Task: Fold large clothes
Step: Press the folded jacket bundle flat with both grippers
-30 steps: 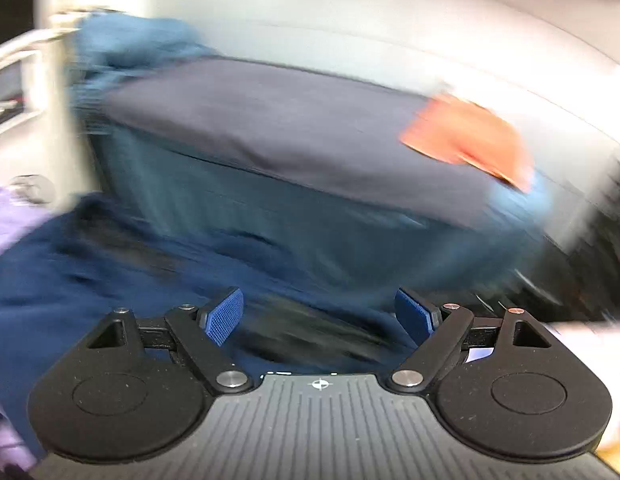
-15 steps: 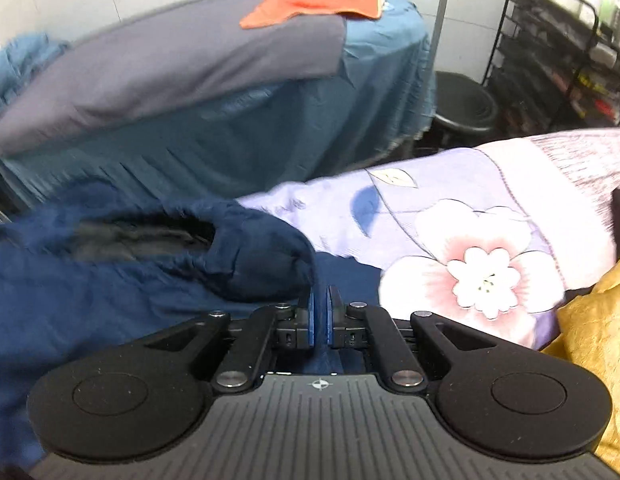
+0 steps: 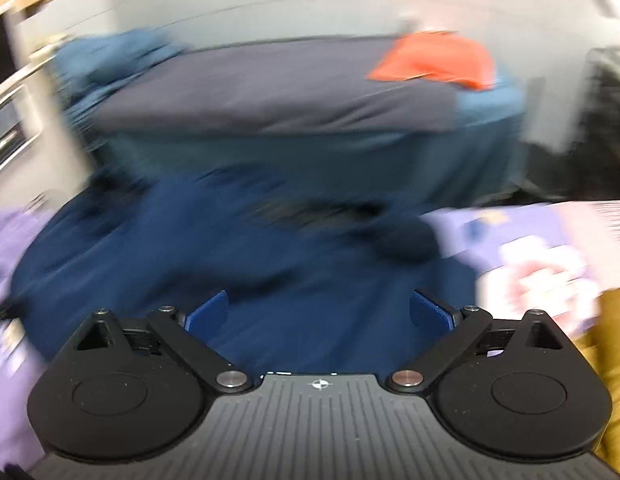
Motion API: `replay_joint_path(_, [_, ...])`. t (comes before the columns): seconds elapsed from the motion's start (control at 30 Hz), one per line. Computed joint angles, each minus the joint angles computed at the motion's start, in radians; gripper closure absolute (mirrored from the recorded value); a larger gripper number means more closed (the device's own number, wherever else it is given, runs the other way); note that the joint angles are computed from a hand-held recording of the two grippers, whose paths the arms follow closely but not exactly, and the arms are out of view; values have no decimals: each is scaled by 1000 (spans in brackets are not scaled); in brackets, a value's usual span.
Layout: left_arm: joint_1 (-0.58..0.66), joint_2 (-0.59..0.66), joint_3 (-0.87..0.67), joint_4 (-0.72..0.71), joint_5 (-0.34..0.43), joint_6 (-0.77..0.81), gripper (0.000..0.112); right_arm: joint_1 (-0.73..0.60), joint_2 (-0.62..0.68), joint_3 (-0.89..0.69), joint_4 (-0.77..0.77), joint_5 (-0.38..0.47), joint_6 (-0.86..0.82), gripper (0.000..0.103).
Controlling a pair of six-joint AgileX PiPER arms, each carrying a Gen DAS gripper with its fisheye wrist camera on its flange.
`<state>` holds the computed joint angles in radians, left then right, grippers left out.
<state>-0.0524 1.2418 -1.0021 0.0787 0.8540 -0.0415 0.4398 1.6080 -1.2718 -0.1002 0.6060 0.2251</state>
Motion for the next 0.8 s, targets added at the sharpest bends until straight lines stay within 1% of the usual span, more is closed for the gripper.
replay_joint_path(0.1, [21, 109, -16, 122, -32, -81, 9, 88, 11, 46, 1, -6, -32, 6])
replay_joint_path(0.13, [55, 143, -28, 113, -37, -64, 9, 105, 26, 51, 4, -12, -46, 6])
replay_joint_path(0.17, [104, 175, -46, 65, -38, -20, 9, 126, 41, 54, -14, -12, -34, 7])
replay_joint_path(0.23, [201, 233, -92, -66, -15, 85, 9, 139, 109, -3, -109, 55, 77, 6])
replay_joint_path(0.27, [231, 261, -118, -109, 6, 115, 9, 121, 125, -11, -110, 59, 118, 1])
replay_joint_path(0.3, [252, 284, -138, -139, 17, 133, 9, 87, 131, -7, -71, 49, 131, 1])
replay_joint_path(0.33, [259, 301, -150, -153, 23, 142, 9, 42, 147, -18, 2, 60, 108, 1])
replay_joint_path(0.37, [251, 315, -158, -144, 26, 141, 9, 11, 172, -37, 35, 81, 104, 1])
replay_joint_path(0.43, [209, 333, -162, -81, 23, 112, 9, -11, 192, -41, 12, 77, 132, 1])
replay_joint_path(0.47, [189, 337, -159, -48, 18, 88, 9, -19, 203, -45, 24, 78, 124, 1])
replay_joint_path(0.53, [167, 346, -162, -15, 21, 44, 9, -16, 230, -90, 27, 132, 107, 0])
replay_joint_path(0.63, [163, 357, -174, -15, 42, 38, 9, 13, 278, -156, -36, 178, 149, 0])
replay_joint_path(0.7, [161, 373, -197, -17, 65, 39, 9, 22, 283, -159, -56, 183, 173, 0])
replay_joint_path(0.73, [161, 383, -210, -18, 73, 41, 9, 30, 308, -177, -69, 179, 186, 0])
replay_joint_path(0.8, [157, 392, -220, -14, 80, 37, 9, 45, 294, -159, -96, 179, 205, 0])
